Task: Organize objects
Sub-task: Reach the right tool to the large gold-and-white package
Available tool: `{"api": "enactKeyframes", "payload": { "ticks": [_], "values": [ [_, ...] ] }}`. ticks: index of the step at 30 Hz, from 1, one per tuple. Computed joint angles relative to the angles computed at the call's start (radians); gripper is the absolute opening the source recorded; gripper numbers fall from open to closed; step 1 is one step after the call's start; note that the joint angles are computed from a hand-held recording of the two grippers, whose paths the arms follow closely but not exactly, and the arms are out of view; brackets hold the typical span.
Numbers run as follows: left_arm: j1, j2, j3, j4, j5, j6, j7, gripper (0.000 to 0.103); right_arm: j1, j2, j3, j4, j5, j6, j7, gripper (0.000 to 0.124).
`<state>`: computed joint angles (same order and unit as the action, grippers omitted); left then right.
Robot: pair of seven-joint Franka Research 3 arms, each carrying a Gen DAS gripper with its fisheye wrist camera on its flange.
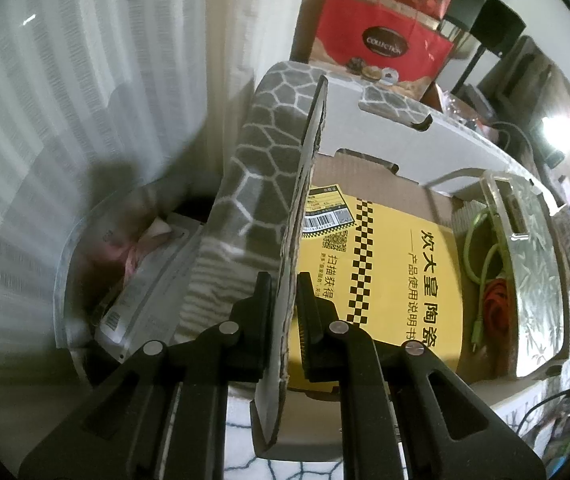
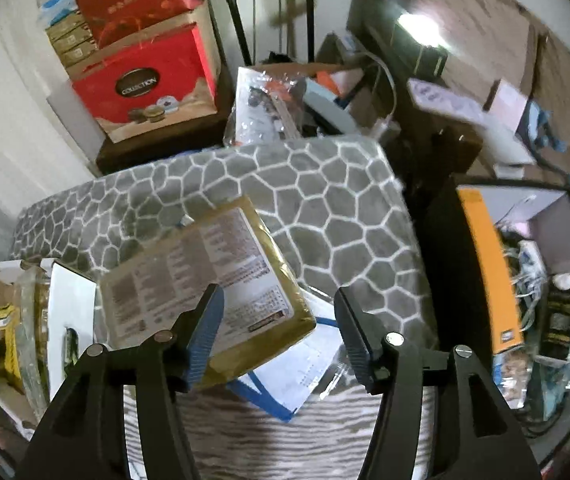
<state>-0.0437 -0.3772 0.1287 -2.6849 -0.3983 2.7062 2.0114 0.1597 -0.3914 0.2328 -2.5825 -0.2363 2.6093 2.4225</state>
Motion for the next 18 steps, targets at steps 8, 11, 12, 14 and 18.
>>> {"api": "enactKeyframes", "payload": {
  "ticks": [8,11,12,14,18],
  "values": [
    [0.003,-0.002,-0.013,-0.002,0.016,0.002,-0.029,0.011,0.027,0.029,-0.042,-0.055,0.114,0.134,-0.101,0.044],
    [-0.001,-0.003,-0.012,-0.002,0.018,0.001,-0.034,0.011,-0.011,0.027,0.0,-0.047,0.058,0.111,-0.061,0.015],
    [-0.002,-0.003,-0.011,-0.002,0.018,0.001,-0.034,0.011,-0.002,0.017,-0.009,-0.056,0.07,0.129,-0.066,0.011],
    [-0.003,-0.003,-0.01,-0.002,0.018,0.001,-0.035,0.011,-0.001,-0.001,-0.009,-0.071,0.077,0.16,-0.066,0.008],
    [-0.004,-0.004,-0.009,-0.002,0.019,0.0,-0.036,0.011,0.008,-0.031,-0.011,-0.078,0.115,0.191,-0.081,0.005]
  ]
}}
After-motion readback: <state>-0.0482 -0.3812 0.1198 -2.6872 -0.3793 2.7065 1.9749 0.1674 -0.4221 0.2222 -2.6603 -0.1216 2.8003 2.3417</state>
